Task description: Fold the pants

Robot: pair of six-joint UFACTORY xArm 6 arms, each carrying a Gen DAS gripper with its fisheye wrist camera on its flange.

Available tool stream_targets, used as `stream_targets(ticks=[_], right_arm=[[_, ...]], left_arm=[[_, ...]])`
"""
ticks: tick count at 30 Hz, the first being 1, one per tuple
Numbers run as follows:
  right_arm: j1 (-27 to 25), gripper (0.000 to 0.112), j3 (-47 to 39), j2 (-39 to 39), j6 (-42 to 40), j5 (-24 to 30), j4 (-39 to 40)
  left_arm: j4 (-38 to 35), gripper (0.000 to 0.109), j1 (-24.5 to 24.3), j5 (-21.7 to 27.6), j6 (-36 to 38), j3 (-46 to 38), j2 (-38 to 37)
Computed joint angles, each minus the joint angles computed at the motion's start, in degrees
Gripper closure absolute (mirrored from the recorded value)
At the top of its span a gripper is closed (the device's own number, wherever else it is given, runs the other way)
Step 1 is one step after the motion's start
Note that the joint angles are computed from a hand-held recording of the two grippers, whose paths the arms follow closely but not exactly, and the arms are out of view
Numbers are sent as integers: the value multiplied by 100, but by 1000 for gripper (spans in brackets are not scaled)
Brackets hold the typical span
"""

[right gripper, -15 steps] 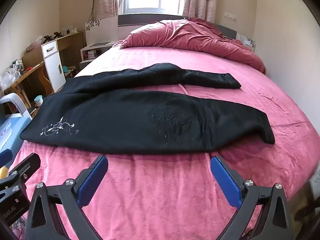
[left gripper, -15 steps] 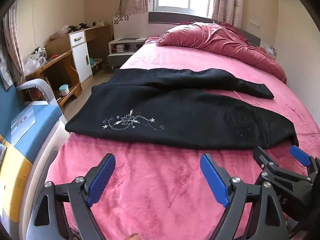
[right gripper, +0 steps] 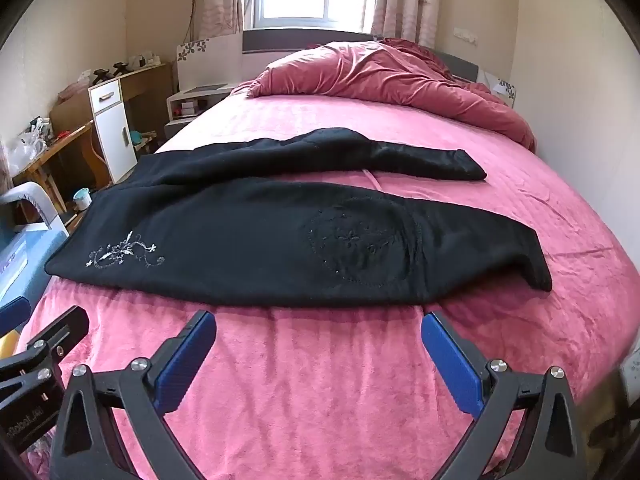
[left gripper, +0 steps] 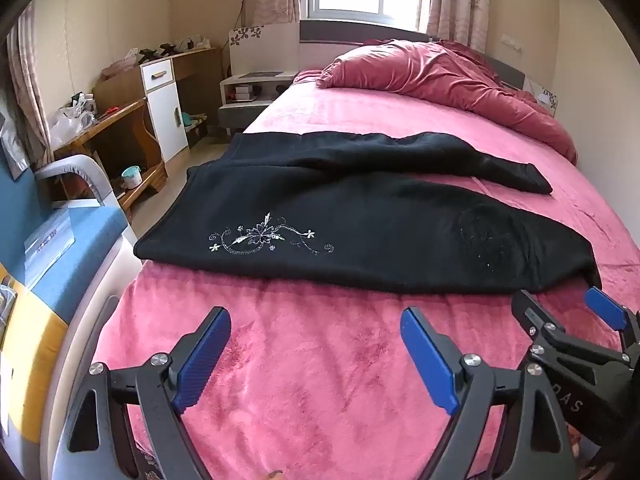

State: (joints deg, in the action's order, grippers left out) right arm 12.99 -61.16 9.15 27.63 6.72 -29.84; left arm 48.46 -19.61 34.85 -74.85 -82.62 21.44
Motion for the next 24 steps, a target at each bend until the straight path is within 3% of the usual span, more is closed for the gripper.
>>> stream_targets(ticks=[24], right_arm=[[-34, 9, 53, -64, 109, -45, -176]], left_arm=[[-37, 20, -34, 20, 61, 10, -17]])
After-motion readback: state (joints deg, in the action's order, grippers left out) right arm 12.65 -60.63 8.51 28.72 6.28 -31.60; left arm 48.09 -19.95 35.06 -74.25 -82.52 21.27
